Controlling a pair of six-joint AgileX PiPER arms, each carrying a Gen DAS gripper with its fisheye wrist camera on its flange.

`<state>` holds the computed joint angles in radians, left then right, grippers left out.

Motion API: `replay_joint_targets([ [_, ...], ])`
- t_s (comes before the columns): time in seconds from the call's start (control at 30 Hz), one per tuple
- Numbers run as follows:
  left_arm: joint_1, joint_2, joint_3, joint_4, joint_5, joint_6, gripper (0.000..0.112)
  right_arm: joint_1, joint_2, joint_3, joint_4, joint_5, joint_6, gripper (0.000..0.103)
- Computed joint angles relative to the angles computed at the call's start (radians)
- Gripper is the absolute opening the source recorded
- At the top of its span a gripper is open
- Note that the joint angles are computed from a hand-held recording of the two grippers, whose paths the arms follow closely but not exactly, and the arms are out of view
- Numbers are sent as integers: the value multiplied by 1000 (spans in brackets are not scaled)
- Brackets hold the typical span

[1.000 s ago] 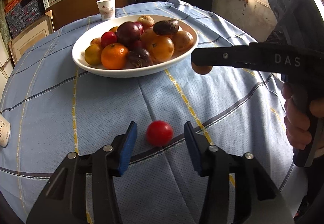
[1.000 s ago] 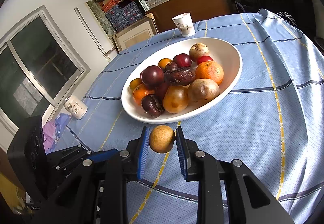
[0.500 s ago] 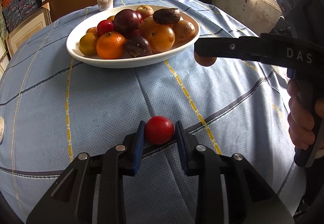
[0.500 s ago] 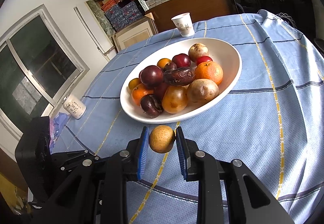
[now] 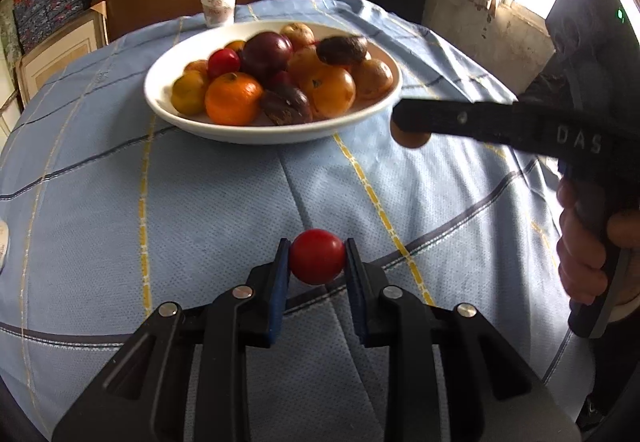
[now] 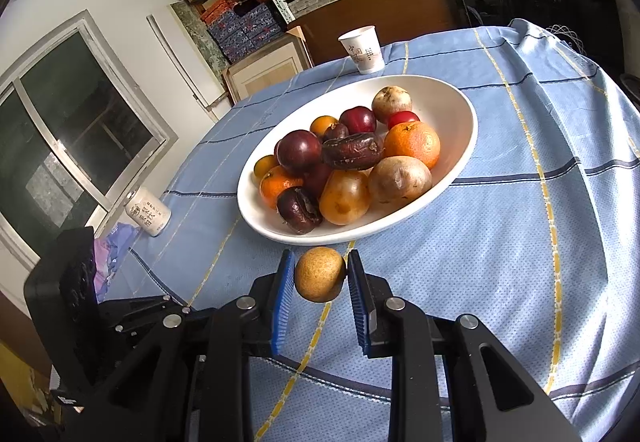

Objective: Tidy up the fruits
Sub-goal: 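Lower the tomato and pale fruit onto the white plate and open both tools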

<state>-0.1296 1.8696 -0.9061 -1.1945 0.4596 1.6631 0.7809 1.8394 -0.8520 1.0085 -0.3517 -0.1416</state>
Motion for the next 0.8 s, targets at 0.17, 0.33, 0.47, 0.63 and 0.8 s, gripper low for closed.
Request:
replay_joint_targets([
  [0.17, 53, -38, 23, -104, 52, 93, 26, 42, 11, -20, 107, -53, -136, 27],
  [0.33, 39, -61, -25, -166, -5, 135, 26, 65, 15, -18, 77, -131, -148, 27],
  [0.47, 28, 13, -237, 22, 47, -143, 26, 57, -5, -13, 35, -227, -109, 27],
  [0.63, -41, 163, -532, 284, 23, -516, 26, -67, 27, -124, 60, -169, -178, 27],
  [0.8, -93, 319, -797, 575, 42, -866, 26, -184, 116, -275, 114, -57, -300, 27],
])
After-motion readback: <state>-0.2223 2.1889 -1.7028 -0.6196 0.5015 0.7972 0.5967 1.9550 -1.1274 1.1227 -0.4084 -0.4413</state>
